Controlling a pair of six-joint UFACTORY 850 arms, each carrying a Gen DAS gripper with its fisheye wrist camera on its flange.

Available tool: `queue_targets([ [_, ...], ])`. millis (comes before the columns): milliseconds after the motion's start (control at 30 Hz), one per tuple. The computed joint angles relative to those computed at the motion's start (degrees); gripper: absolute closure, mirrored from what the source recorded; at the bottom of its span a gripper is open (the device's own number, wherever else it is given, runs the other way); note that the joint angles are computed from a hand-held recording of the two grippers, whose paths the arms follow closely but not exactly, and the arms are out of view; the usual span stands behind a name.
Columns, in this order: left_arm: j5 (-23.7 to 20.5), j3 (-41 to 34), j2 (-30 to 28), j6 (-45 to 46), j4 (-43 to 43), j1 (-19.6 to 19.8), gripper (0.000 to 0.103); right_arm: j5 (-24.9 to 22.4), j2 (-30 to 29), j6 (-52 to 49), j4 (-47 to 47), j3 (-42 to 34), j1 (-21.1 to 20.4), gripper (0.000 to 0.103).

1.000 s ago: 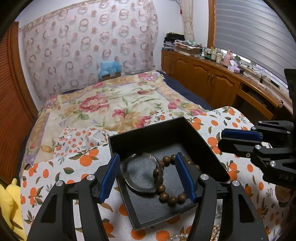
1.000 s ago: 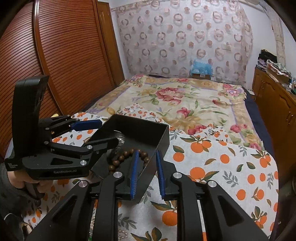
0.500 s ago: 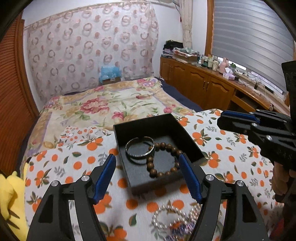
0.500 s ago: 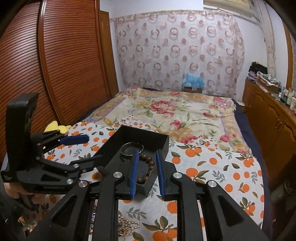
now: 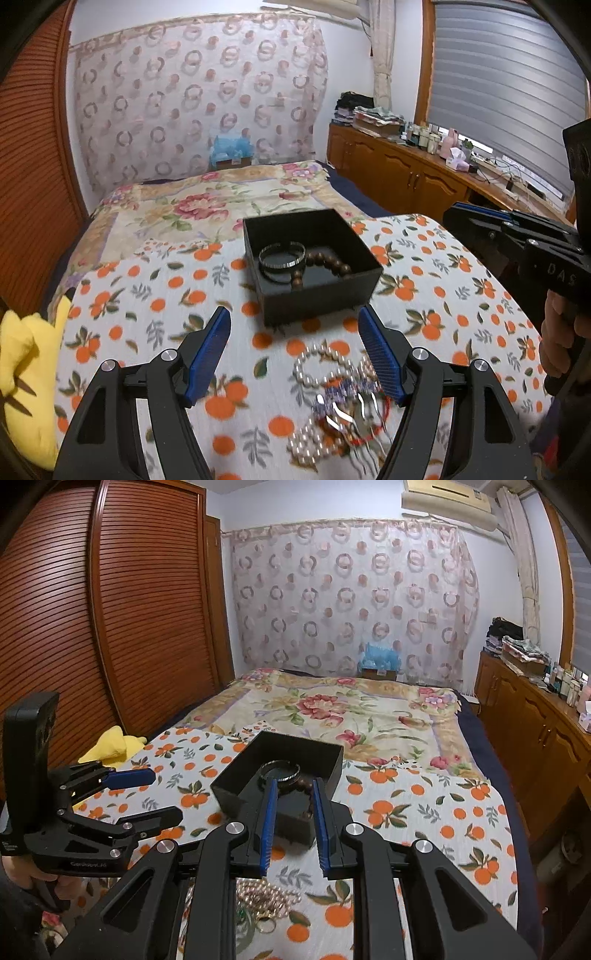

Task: Organize jewelry
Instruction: 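Withdraw both open tools from the box back to the jewelry pile, then grasp the blue jeweled hair combs with the left tool and lift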

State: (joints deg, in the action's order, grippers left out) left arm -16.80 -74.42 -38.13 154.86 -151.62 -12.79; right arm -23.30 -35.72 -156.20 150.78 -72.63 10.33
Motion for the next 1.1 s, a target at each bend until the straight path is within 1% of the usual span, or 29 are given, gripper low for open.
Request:
queue_targets([
  [67, -0.97, 1.96, 0.75, 1.75, -1.74, 0.01, 0.034, -0.92, 0.74, -1.32, 1.5, 1.86, 0.14, 0.081],
  [100, -1.32, 2.78, 1.03, 2.59, -2.59, -0.05, 0.034, -1.3, 1.02, -1.98, 2.28, 2.68, 0.15, 0.075],
  [167, -2.0, 4.5, 1.55, 2.81, -2.88, 0.06, 0.034, -1.73, 1.29, -3.12, 3.74, 3.84, 0.21, 0.07],
  [300, -2.89, 6.82, 2.18, 2.65, -2.7, 0.27, 0.034, -2.27, 2.12, -5.41, 6.24, 6.41, 0.35, 0.069],
  [400, -3.81, 8.49, 2.58, 3.1, -3.23, 0.31, 0.034, -2.5, 2.32, -5.24, 6.52, 7.9, 0.24, 0.069],
  [533, -4.57, 10.41, 3.23, 1.02, -1.23, 0.64, 0.034, -2.37, 2.26, -6.15, 7.65, 9.45, 0.49, 0.069],
  [700, -3.6, 10.66, 3.02, -4.08, 4.68, 0.57, 0.034, -1.29, 1.47, -6.86, 8.63, 10.08, 0.71, 0.069],
  [900, -1.87, 8.62, 1.57, -10.0, 11.45, -0.35, 0.034, -1.08, 0.45, -4.71, 6.35, 11.21, 0.55, 0.069],
  [1000, -1.15, 6.3, -0.08, -18.64, 20.02, -0.74, 0.035, -1.25, 0.08, -3.65, 5.52, 11.83, 0.29, 0.069],
  [1100, 0.39, 3.44, -2.12, -25.54, 26.79, -1.52, 0.035, -1.51, -0.07, -2.6, 4.44, 12.54, -0.14, 0.069],
])
